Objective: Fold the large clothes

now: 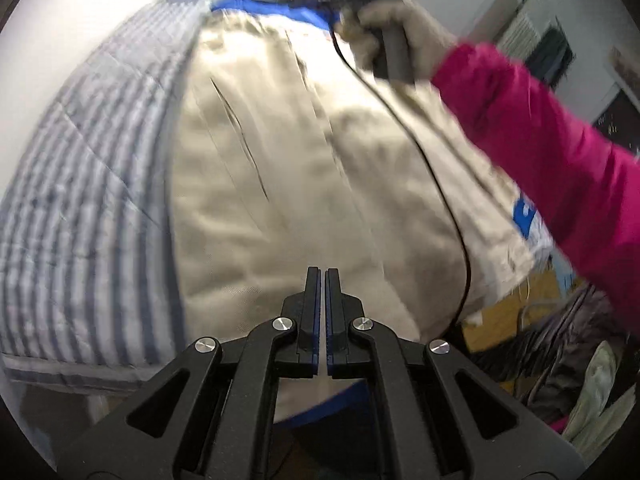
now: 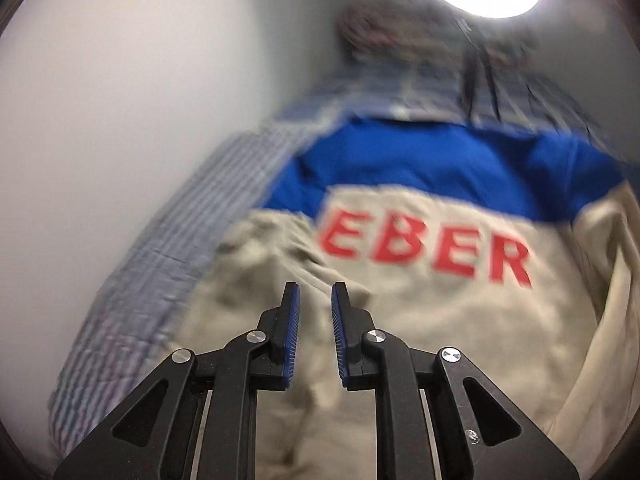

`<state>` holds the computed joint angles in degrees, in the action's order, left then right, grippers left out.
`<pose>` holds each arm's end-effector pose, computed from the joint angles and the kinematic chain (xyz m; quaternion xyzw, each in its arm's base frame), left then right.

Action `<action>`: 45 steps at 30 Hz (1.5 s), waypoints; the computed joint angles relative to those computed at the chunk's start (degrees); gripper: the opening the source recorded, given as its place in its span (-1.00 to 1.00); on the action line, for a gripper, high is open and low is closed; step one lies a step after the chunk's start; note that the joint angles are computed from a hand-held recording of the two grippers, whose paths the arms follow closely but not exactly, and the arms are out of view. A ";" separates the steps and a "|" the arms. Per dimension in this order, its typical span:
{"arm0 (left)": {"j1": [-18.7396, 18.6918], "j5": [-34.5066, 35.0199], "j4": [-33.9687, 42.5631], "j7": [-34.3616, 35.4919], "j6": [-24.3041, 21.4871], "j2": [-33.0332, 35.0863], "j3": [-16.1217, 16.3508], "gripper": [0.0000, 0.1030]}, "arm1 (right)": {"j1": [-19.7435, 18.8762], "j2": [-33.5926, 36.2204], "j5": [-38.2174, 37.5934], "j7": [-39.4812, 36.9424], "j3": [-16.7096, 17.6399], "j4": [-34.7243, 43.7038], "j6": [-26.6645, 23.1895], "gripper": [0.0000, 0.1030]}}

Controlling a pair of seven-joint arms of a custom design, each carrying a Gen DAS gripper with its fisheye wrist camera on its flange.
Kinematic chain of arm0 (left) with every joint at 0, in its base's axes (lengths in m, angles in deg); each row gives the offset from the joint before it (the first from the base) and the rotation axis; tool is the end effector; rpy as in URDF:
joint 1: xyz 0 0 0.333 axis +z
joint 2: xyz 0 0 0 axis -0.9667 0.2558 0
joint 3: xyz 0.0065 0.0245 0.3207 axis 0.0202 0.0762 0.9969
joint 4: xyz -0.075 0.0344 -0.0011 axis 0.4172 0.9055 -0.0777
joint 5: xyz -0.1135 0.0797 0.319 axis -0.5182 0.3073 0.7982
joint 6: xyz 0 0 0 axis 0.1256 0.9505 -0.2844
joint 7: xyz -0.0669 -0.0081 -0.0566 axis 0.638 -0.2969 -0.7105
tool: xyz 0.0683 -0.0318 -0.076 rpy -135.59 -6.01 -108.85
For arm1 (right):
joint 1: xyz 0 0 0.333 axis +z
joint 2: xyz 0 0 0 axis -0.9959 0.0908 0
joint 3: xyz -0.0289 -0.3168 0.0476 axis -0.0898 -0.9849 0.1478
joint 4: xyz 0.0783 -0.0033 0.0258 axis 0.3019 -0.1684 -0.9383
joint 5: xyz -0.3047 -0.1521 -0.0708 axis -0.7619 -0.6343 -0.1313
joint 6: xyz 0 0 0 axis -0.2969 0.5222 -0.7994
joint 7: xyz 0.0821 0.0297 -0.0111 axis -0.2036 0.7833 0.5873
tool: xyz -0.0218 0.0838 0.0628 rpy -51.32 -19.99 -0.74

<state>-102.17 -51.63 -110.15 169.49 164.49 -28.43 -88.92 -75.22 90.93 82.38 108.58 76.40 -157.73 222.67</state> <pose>0.3366 -0.2260 0.5043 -0.5683 0.7587 -0.3179 0.0153 0.5882 0.1286 0.5080 -0.7039 0.6156 -0.1105 0.3366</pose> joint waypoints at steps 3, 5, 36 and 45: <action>3.33 2.03 0.09 -5.20 2.65 0.12 -0.99 -1.00 | -1.66 1.15 10.23 -10.93 3.36 3.44 -7.58 -0.72; 3.64 2.44 0.64 -6.28 1.77 1.02 -0.04 -1.00 | -0.47 2.99 10.68 -13.06 3.71 5.55 -12.17 -0.72; -3.81 4.09 1.06 -0.92 -1.05 0.84 -3.97 -1.00 | 2.05 -33.77 1.12 0.84 -6.09 -21.42 -18.63 -0.71; -1.24 11.63 10.44 -3.36 2.95 3.98 -6.41 0.36 | -5.80 -50.33 -11.24 8.73 -10.14 -31.06 -23.46 -0.26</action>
